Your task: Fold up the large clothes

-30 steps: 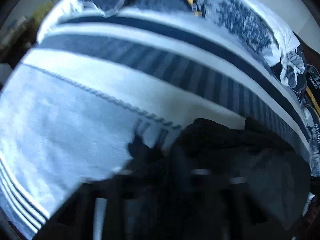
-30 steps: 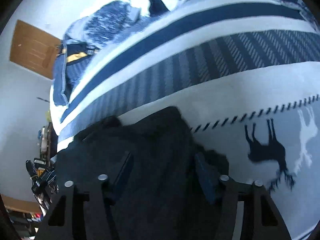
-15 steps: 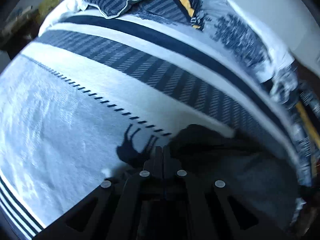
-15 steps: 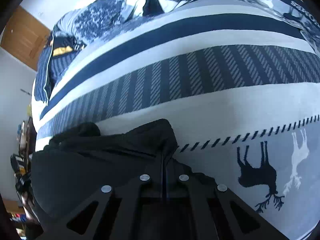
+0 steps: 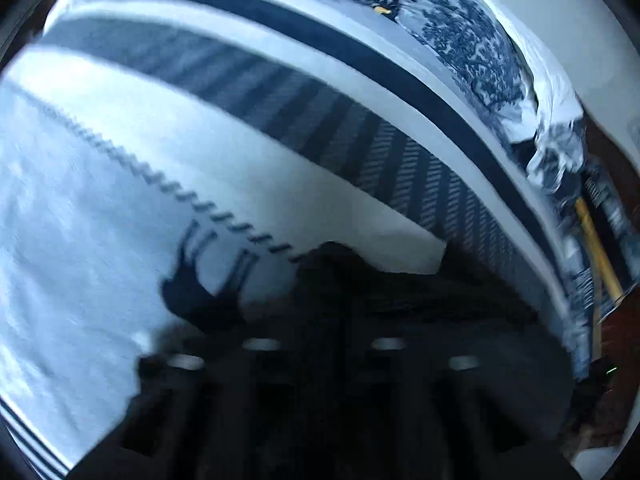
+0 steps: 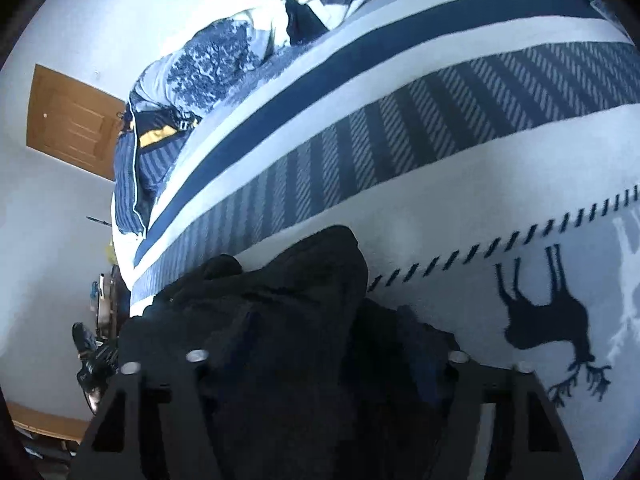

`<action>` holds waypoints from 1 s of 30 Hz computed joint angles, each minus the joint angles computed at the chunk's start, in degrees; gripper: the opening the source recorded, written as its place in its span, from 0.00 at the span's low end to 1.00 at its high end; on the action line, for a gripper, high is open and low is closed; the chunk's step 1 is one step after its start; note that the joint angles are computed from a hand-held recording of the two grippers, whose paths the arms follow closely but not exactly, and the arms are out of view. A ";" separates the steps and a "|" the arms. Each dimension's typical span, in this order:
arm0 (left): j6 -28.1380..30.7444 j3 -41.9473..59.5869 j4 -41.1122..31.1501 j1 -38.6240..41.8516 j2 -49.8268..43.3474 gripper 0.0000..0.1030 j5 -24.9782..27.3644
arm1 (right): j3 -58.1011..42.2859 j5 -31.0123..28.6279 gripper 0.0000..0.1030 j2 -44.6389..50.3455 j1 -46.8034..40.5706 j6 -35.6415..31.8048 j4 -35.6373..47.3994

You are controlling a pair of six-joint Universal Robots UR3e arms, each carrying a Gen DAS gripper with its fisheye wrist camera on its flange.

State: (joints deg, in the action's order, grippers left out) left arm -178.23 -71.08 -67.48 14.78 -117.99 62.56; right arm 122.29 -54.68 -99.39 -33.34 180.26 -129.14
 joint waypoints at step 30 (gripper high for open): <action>-0.33 -22.04 18.11 -11.49 26.07 0.56 15.13 | -4.96 -12.27 0.80 -10.52 21.92 18.07 -8.94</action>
State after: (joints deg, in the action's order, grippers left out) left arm -178.56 -93.11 -49.37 3.28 -91.91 77.70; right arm 117.33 -66.95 -109.90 -11.42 198.32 -138.09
